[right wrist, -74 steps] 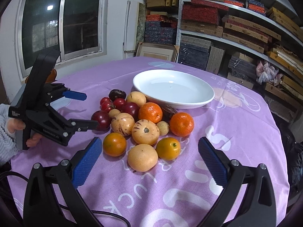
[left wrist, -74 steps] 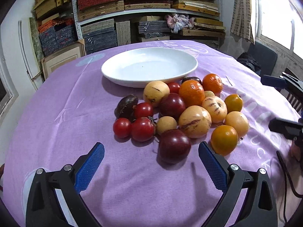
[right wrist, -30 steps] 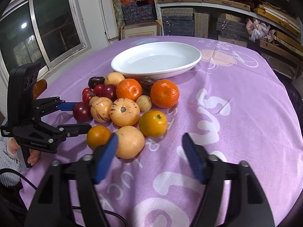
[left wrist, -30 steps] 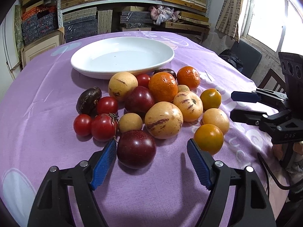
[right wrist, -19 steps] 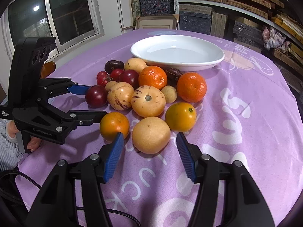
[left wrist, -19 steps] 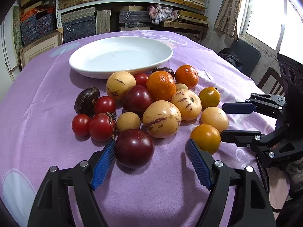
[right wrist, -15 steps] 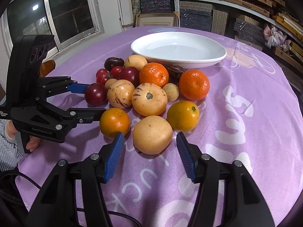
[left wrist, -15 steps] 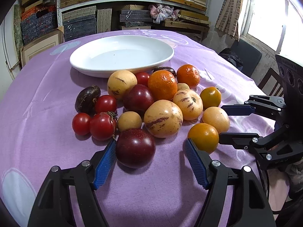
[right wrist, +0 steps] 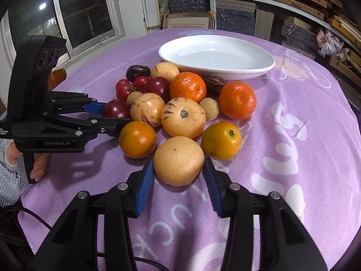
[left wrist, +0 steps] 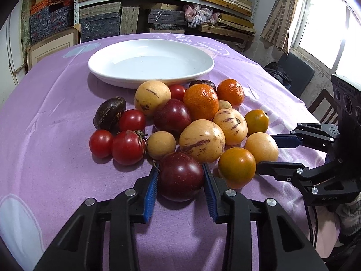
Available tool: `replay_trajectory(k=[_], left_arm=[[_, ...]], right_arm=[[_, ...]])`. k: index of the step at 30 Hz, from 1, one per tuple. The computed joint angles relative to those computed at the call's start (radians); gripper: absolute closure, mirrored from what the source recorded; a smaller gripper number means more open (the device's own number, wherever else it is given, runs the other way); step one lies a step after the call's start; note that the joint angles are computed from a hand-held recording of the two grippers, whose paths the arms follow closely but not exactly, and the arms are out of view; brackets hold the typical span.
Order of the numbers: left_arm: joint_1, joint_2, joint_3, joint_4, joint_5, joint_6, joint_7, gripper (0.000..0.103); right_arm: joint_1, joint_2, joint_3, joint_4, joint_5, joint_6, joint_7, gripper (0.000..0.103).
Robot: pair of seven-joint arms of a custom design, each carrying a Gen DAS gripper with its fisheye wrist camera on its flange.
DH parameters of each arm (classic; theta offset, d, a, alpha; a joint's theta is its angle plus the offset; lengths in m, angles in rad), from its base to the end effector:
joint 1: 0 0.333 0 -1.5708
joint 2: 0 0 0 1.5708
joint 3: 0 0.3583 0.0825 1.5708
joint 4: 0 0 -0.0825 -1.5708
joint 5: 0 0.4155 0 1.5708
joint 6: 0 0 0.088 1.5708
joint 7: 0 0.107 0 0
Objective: Organize fruits
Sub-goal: 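Grasp the pale pepino melon with the right tool while the left tool grasps a dark red plum, then lower the pepino into the white plate with the right tool while the left tool releases the plum there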
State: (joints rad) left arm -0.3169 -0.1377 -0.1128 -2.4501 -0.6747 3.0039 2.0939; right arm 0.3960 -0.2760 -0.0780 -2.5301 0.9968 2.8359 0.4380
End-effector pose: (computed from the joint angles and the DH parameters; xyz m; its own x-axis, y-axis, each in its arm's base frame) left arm 0.4911 -0.1765 0.4416 -0.3614 -0.9210 0.1451 -0.7401 0.1888 -0.6454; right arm 0.4638 0.1060 0.4412 0.5689 -0.8157 -0.1051 -0.6382 -0.3572 -0.6820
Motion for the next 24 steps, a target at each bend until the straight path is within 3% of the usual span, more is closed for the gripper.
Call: replay_trajectory(k=[11, 16, 20, 23, 24], left_arm=[[-0.069, -0.028, 0.033, -0.041, 0.015, 0.115, 0.007, 0.065], [-0.123, -0.056, 0.101, -0.014, 0.011, 0.126, 0.004, 0.065], [0.0, -0.013, 0.035, 0.099, 0.164, 0.096, -0.139, 0.065], [0.102, 0.073, -0.019, 0.22, 0.332, 0.054, -0.31, 0.065], [0.143, 0.108, -0.04, 0.256, 0.457, 0.043, -0.431, 0.065]], right_arm=[[0.024, -0.027, -0.013, -0.017, 0.086, 0.039, -0.055, 0.059], [0.031, -0.068, -0.025, 0.003, 0.111, 0.05, -0.077, 0.059], [0.025, -0.036, -0.032, 0.126, 0.084, 0.077, -0.036, 0.059], [0.003, 0.071, -0.026, 0.258, 0.056, 0.087, 0.025, 0.059], [-0.011, 0.117, -0.018, 0.302, 0.047, 0.084, 0.054, 0.059]])
